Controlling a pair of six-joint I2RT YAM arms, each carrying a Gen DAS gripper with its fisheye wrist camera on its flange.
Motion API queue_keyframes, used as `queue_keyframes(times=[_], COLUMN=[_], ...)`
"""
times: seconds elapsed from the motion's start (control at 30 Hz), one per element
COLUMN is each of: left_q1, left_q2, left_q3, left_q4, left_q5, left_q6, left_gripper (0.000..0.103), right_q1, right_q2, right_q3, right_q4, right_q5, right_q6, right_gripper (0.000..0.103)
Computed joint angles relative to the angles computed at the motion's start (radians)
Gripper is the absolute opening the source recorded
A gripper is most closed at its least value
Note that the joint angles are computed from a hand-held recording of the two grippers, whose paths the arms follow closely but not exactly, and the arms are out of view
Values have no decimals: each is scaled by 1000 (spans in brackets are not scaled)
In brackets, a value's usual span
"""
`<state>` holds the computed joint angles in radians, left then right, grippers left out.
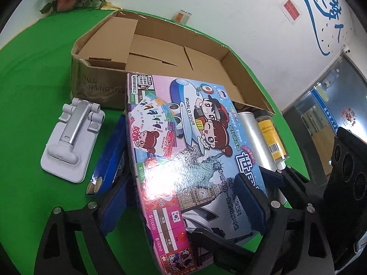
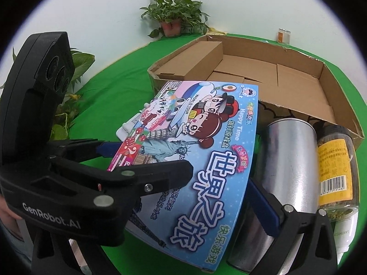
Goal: Organize rigid objects
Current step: 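Lift the game box and carry it over the cardboard box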
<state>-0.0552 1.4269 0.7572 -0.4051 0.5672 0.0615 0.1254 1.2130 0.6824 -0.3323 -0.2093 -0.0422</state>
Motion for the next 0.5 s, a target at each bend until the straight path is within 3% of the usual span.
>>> queue_keyframes(times=[0.33,0.5], left_q1=[-32,-88], left_q2=[-185,-346], left_q3=[-146,-212], left_q4=[133,176], left_q5=[-60,-153], left_q6=[-50,-72], left_gripper=[83,82], right_q1=[69,101], right_q2=[-80,-142], right_q3=[-73,-110], right_q4=[73,113], right_q5=[121,170], right_q6=[49,79], right_gripper=[102,102])
